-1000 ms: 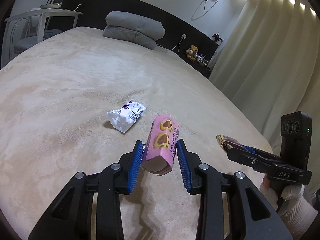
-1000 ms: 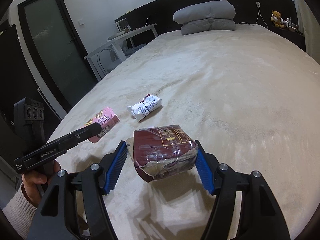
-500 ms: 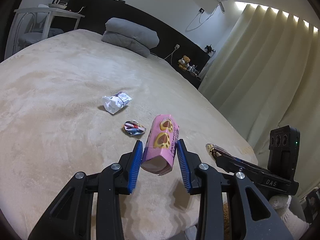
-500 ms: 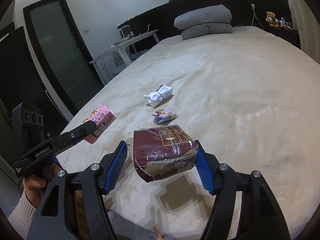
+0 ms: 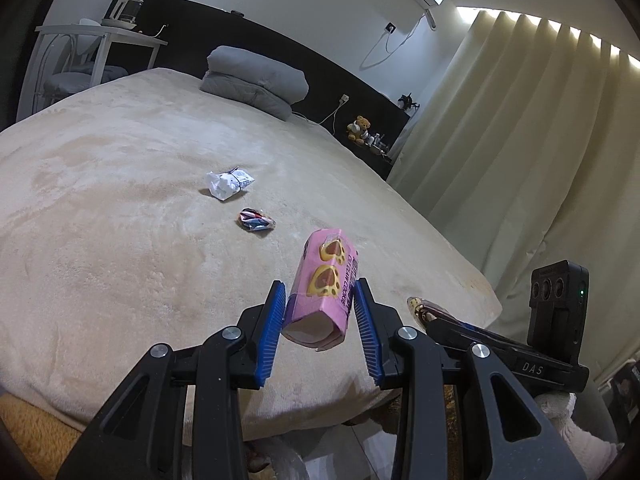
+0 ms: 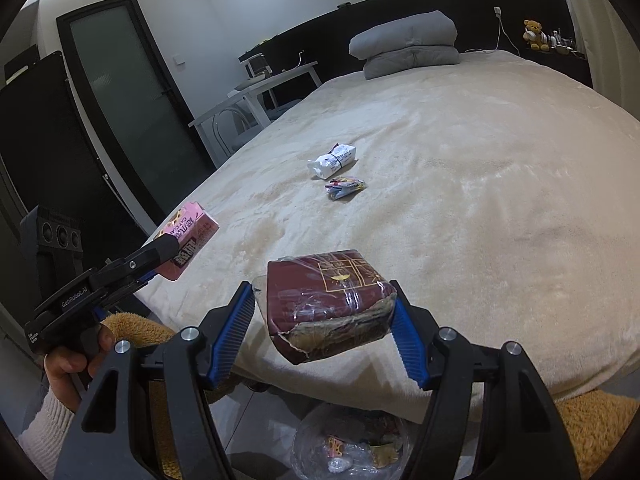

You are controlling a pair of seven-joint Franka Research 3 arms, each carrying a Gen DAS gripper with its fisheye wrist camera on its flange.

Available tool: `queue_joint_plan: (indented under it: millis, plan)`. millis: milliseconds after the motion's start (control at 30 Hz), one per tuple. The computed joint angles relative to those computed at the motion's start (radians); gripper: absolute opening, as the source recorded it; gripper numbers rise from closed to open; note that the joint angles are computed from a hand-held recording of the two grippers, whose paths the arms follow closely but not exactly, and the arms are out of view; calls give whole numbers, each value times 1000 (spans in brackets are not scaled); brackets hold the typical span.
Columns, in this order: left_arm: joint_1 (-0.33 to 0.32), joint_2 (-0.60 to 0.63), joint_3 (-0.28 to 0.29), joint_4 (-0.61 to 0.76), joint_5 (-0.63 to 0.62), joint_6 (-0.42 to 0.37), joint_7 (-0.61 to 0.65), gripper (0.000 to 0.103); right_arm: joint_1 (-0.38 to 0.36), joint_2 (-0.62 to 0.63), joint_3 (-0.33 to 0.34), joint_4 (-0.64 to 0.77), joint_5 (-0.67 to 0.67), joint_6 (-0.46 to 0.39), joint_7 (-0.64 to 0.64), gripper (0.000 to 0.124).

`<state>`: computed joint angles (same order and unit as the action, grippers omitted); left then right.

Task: Collect trash
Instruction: 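Carry the pink box and maroon package off the bed down over the clear bin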

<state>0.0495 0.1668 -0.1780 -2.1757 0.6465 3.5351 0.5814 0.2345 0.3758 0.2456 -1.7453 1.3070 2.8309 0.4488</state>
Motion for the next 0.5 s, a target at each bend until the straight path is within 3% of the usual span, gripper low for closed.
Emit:
queue_joint_plan:
  millis: [267, 500]
  plan:
    - [-74, -86, 33, -147, -159, 47, 131, 34, 15, -99, -9, -124, 172, -7, -137, 66]
    - [-91, -126, 31, -217, -161, 51, 127, 34, 54, -145, -48, -180, 257, -27, -193, 66]
